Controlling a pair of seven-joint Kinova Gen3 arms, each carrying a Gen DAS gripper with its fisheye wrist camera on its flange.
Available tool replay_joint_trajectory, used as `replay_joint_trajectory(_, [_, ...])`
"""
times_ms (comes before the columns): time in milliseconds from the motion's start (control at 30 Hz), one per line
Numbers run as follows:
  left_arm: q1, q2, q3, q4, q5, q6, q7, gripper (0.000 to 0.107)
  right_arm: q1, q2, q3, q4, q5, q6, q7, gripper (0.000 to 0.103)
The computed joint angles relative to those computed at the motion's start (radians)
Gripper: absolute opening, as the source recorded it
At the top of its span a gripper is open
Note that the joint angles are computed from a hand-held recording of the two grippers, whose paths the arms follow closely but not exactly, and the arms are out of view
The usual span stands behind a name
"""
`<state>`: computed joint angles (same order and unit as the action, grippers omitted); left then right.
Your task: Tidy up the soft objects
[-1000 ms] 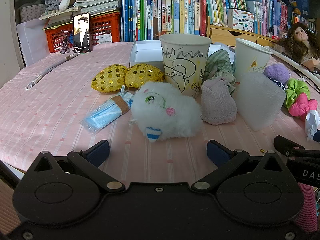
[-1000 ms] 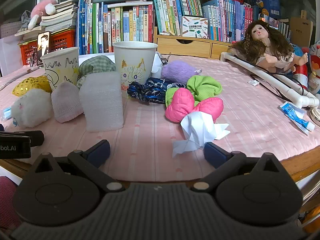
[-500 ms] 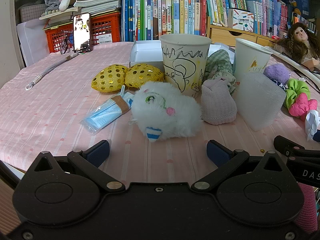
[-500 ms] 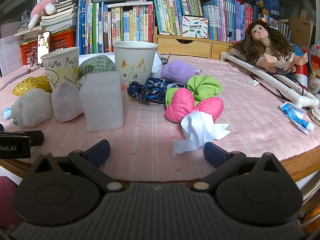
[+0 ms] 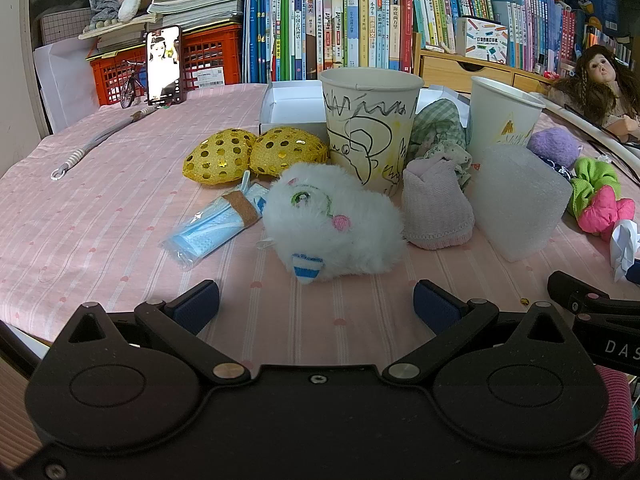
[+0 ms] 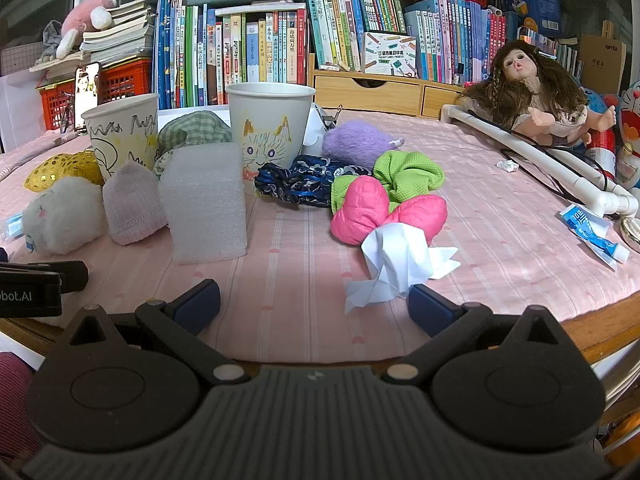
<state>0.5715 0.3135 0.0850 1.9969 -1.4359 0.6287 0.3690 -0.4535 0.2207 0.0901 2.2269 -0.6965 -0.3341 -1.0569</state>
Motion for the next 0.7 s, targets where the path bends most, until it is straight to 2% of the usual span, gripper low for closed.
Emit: replay_joint_trajectory(700, [-0.008, -0.005, 0.0, -0.002, 0.017, -0.009, -0.027, 0.103, 0.003, 0.003, -0.006, 0.002, 0.001, -0.008, -0.008, 0.103])
